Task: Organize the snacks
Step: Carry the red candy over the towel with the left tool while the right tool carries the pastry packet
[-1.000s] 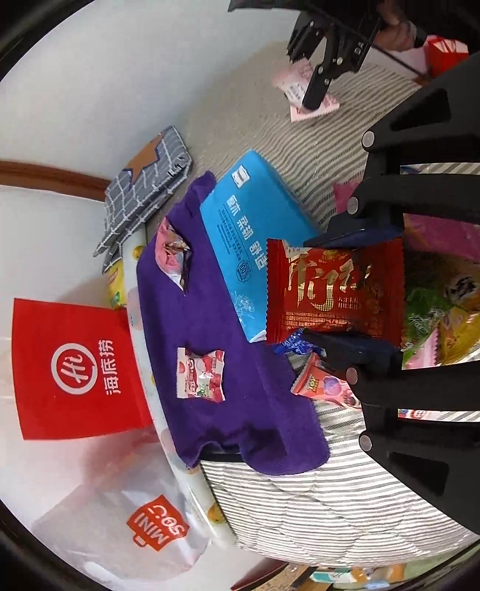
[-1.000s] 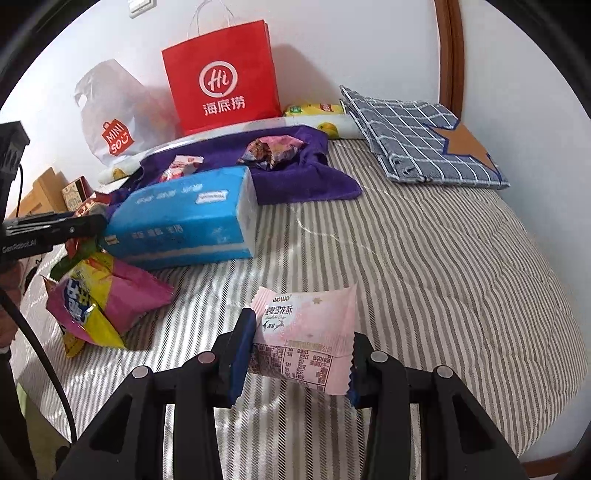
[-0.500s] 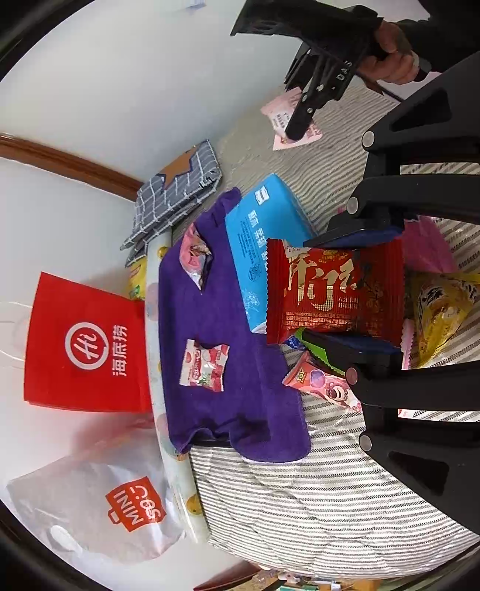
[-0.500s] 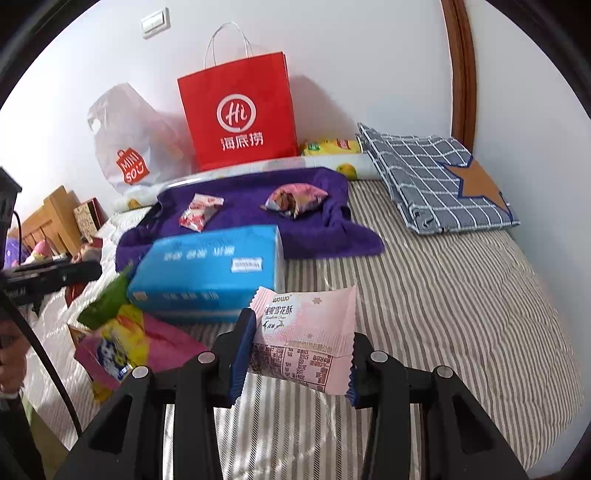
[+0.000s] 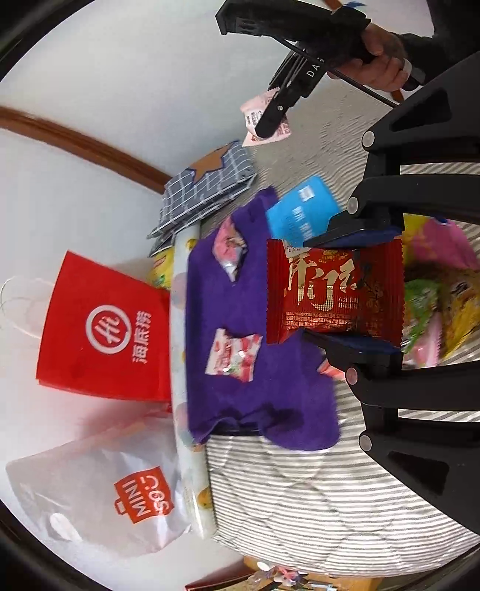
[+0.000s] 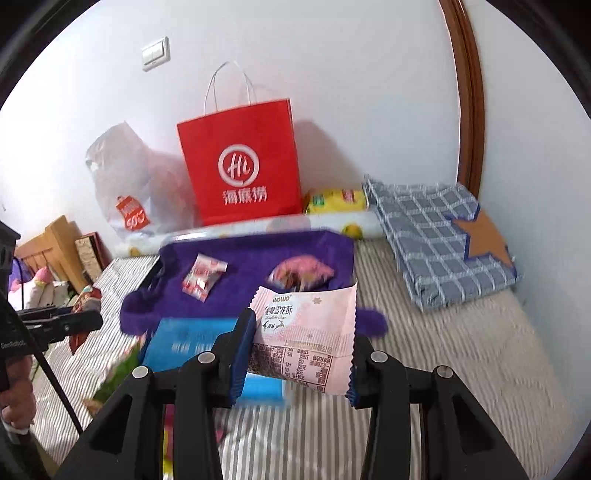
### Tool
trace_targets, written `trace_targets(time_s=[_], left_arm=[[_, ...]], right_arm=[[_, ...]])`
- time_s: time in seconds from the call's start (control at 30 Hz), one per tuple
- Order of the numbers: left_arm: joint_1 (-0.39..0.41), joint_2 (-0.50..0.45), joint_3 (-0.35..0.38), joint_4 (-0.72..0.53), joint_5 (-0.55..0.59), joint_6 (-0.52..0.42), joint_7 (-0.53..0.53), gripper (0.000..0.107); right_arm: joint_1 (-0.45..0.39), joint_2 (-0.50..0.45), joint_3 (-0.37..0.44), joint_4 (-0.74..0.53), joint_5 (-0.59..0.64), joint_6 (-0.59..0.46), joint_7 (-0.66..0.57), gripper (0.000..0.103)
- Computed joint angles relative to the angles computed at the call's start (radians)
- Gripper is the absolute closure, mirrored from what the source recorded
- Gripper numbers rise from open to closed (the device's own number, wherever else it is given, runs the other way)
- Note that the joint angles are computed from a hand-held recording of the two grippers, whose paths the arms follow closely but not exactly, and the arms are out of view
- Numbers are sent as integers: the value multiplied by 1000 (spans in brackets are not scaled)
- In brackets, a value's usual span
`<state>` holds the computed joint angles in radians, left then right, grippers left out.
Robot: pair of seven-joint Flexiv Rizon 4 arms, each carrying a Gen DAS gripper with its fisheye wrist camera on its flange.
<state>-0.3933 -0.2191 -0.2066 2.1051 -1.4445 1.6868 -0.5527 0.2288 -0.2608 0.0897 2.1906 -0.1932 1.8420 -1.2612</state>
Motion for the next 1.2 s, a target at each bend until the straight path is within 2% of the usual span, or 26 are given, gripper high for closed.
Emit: trace_targets(time_s=[0.17,0.23,0.43,0.53,0.63,0.83,0.87,0.93,0.97,1.07,1.2], left_arm=[[61,-24,11,-40,113,-41,-105,67],[90,-35,1,-58,148,-43,-136,67],[154,-87,25,-129,345,-106,-306,67],[203,-110,-3,-169,388,-145,-332,67],[221,-142,8,-211,483,-155,-402,67],[300,-204,-79,-236,547,-82,-421,67],[297,-216,-70,-239,570,-77,-438,67],[260,-239,4,-251,636,-112,-502,67],[258,-248,18,-253,657,-127,-522,67],[298,-264,-13,-247,672,-140,-553,67],[331,-273,-36,-237,716,-138,-591,67]], right_arm=[[11,-47,-11,-90,-10,-13,8,64],[-12,-75,13,-133,-23,-21,14,64],[-40,-149,48,-248,-58,-57,26,64],[-55,-186,68,-306,-65,-75,34,64],[-66,-221,86,-357,-73,-90,34,64],[-150,-313,200,-435,-89,-101,13,64],[-170,-333,225,-447,-95,-107,8,64],[-198,-361,263,-465,-103,-130,-3,64],[-214,-376,283,-473,-104,-141,-11,64],[-249,-401,330,-481,-98,-157,-40,64],[-236,-405,313,-481,-80,-160,-58,64]])
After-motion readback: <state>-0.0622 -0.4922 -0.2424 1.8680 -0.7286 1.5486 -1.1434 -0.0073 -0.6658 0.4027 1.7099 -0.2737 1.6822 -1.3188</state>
